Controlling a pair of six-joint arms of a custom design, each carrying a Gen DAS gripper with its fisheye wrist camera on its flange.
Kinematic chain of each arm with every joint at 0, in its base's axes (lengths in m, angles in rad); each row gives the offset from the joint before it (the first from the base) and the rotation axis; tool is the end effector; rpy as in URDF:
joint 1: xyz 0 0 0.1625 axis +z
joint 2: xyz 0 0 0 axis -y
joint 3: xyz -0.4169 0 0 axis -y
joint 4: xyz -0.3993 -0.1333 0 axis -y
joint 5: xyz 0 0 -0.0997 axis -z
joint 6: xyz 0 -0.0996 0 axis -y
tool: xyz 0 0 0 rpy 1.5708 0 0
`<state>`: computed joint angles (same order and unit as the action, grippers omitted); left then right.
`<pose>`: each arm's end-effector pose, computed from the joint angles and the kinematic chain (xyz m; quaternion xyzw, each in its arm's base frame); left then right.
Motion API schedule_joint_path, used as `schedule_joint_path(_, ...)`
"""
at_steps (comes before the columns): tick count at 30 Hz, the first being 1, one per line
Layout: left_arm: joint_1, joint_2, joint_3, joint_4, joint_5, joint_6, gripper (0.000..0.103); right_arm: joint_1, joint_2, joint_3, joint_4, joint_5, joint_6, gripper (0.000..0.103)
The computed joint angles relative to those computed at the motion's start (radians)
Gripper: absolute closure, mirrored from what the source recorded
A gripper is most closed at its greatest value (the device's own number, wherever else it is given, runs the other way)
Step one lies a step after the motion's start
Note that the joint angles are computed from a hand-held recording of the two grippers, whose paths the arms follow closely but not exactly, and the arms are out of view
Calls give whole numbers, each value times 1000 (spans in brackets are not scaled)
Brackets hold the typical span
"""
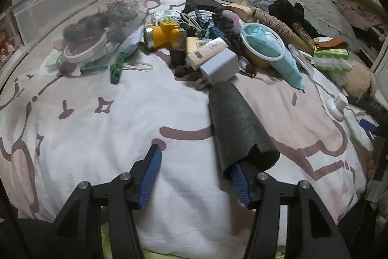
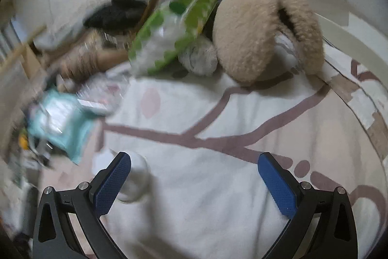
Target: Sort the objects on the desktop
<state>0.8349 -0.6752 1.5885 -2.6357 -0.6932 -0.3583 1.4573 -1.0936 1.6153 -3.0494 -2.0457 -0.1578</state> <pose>-0.2993 -0.6432 0.0592 0.1378 0.8927 -0.2789 0.3261 0.0116 -0.6731 0.3643 -0.0892 -0.8650 0.4151 0.2674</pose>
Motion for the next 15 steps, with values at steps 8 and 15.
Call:
schedule_joint_path(8, 2, 19, -11, 2, -16, 15, 29, 28, 12, -5, 52, 81, -146, 0)
schedule_joint_path(15, 13, 20, -14, -10, -56, 23, 17, 77, 125, -95, 128, -151, -283, 16)
